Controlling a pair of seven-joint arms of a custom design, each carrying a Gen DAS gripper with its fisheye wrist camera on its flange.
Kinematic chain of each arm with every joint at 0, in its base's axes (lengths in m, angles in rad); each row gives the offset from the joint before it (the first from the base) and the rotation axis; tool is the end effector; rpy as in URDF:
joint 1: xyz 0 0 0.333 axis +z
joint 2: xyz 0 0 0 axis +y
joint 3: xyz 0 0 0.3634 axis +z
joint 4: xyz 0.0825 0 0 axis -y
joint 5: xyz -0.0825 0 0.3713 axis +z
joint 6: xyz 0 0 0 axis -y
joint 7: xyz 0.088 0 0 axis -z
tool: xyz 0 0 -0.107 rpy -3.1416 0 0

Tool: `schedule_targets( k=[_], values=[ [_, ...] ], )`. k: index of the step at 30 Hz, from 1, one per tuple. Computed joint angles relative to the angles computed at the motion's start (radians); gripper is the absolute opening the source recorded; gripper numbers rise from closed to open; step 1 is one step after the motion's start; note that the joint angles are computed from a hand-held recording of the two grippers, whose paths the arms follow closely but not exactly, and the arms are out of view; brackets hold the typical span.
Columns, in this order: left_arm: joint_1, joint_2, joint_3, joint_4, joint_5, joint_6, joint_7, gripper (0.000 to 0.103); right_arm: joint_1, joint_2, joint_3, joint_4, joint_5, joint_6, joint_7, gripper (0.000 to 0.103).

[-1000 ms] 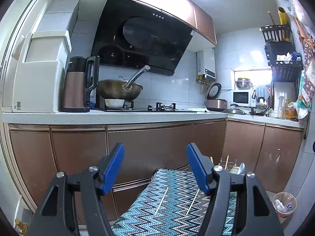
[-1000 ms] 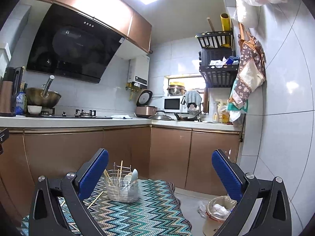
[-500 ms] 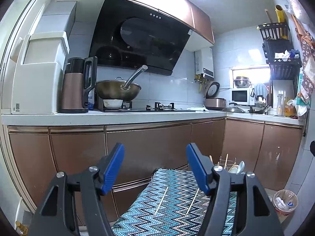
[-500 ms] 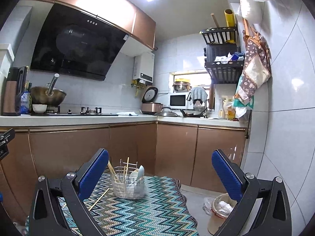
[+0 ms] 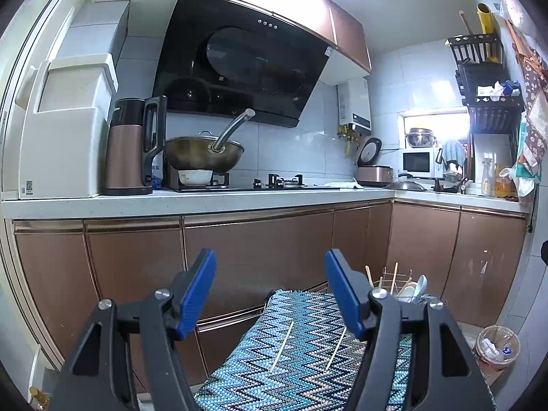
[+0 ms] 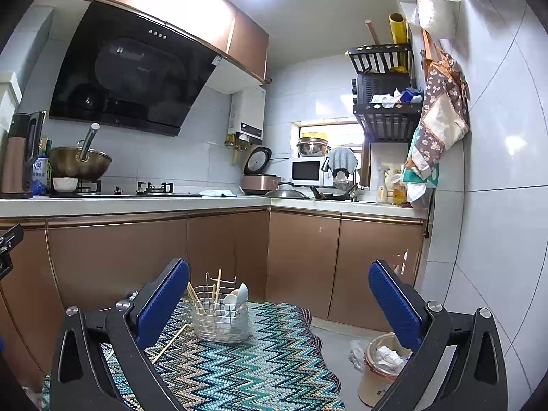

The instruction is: Organize utensils

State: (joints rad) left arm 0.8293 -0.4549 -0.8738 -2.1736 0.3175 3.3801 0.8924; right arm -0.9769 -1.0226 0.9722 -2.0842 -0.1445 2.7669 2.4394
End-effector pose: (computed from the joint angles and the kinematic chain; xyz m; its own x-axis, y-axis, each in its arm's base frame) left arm 0.4609 -0.1691 0.7141 -0.0341 -0.9990 0.0303 -0.0930 -0.0270 -0.9953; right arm 0.3881 0.2907 0.7258 -0.4404 -0.8960 0.0562 -0.0797 -0.0233 -0.9965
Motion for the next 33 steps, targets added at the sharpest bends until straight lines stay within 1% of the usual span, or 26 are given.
schedule_targets(
  k=[12,16,24,25,26,27,29,33],
  values=[
    [0.023,0.011,-0.019,0.011,0.005,-0.009,-0.004,0.064,0.000,0.004,0.000,-0.001,-0.003,-0.001,0.004,0.103],
    [0.062,0.000,-0.048,0.020,0.012,-0.023,-0.011,0.064,-0.001,0.003,0.000,-0.002,-0.005,0.001,0.006,0.103],
    [0.058,0.043,-0.059,0.052,0.071,-0.068,-0.048,0.064,-0.016,0.008,0.011,-0.003,-0.003,0.007,0.014,0.103],
    [0.058,0.049,-0.061,0.057,0.079,-0.075,-0.054,0.065,-0.017,0.008,0.011,-0.004,-0.002,0.008,0.014,0.103],
    [0.065,0.054,-0.067,0.062,0.088,-0.077,-0.061,0.072,-0.018,0.009,0.011,-0.004,-0.002,0.009,0.015,0.103],
    [0.077,0.050,-0.075,0.064,0.094,-0.077,-0.072,0.074,-0.018,0.009,0.011,-0.004,-0.002,0.009,0.015,0.103],
    [0.109,0.032,-0.096,0.065,0.101,-0.073,-0.096,0.075,-0.019,0.009,0.012,-0.005,-0.002,0.008,0.016,0.103],
    [0.132,0.023,-0.112,0.070,0.110,-0.065,-0.118,0.076,-0.021,0.010,0.015,-0.009,0.001,0.010,0.022,0.103]
  ],
)
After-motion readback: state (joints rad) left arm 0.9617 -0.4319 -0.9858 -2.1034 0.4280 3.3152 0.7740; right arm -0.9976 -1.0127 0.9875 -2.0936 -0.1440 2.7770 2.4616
